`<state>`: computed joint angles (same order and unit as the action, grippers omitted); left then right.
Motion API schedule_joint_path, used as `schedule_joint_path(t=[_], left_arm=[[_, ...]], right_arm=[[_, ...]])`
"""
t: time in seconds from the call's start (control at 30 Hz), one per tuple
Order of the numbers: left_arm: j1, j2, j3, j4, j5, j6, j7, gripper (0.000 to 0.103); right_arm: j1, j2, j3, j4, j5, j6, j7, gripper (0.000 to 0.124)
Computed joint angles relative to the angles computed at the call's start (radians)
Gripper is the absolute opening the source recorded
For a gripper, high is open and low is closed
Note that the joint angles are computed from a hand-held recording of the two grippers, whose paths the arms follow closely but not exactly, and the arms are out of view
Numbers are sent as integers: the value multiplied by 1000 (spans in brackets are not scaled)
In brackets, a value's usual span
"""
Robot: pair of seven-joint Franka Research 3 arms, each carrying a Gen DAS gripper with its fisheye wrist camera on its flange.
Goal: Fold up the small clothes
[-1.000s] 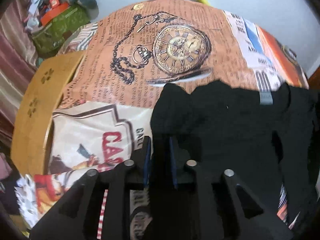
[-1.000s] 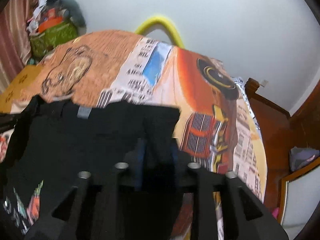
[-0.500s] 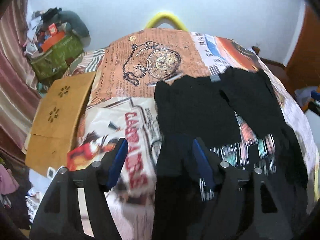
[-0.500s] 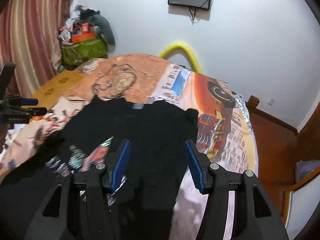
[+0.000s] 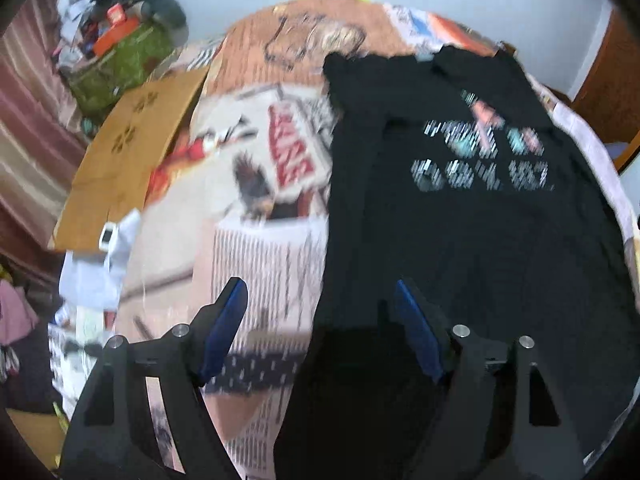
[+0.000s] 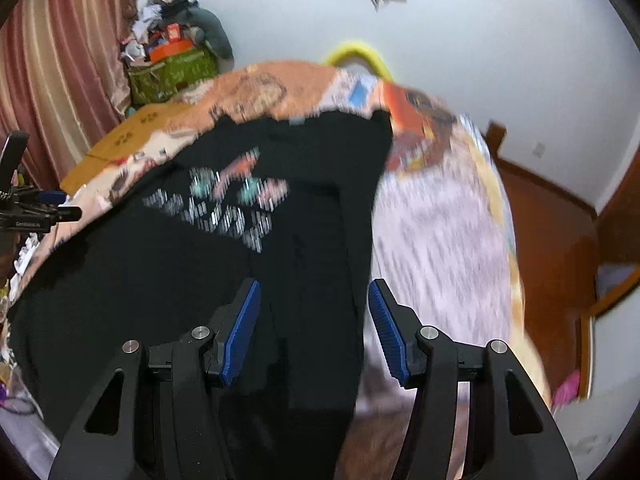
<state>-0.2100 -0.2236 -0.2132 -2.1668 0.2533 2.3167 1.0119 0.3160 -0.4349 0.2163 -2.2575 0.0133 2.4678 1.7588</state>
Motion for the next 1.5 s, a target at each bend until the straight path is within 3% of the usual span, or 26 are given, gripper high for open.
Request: schedule_joint_path(t=[0.2,0.23,0.33,0.37,0.43,0.47,0.57,0.9,1.13,1.37,1.43,1.5], left_arm=[[-11,-81,14,-127,-66,7,-4,75],[-13,-86,16,-139,-76,9,-5,71],[-30,-108,39,-186,-154,66,11,47],[-37,-111,47,-193,-181,81,23,29],[-39,-111,44,-193,-202,91,26,5],[-32,-111,32,-189,-186,87,5,4],[-33,-118,26,-184,-177,92,1,2],[-8,-117,35,-59,-147,187,-11,2],[36,23,2,118,-22,158,-65,2],[43,190,19,217,-16,78,-70,4],[49,209,27,214,-50,55,-67,10],[55,201,33,194,-74,49,-66,20]], right_arm=[[16,-71,-47,-112,109,-38,9,52],[18,-81,-47,-123,124,-42,13,52],[33,-74,-58,-142,179,-32,1,52],[47,-60,-70,-139,209,-30,-17,48],[62,-45,-75,-138,244,-33,-39,32],[65,-38,-75,-132,254,-44,-47,24],[70,-26,-67,-123,258,-27,-77,9],[59,-33,-73,-53,271,92,-157,6],[24,67,-59,55,239,168,-143,6],[-14,194,-57,126,148,124,-59,7],[-14,209,-60,124,125,99,-38,8],[-13,212,-66,121,112,65,-24,16]])
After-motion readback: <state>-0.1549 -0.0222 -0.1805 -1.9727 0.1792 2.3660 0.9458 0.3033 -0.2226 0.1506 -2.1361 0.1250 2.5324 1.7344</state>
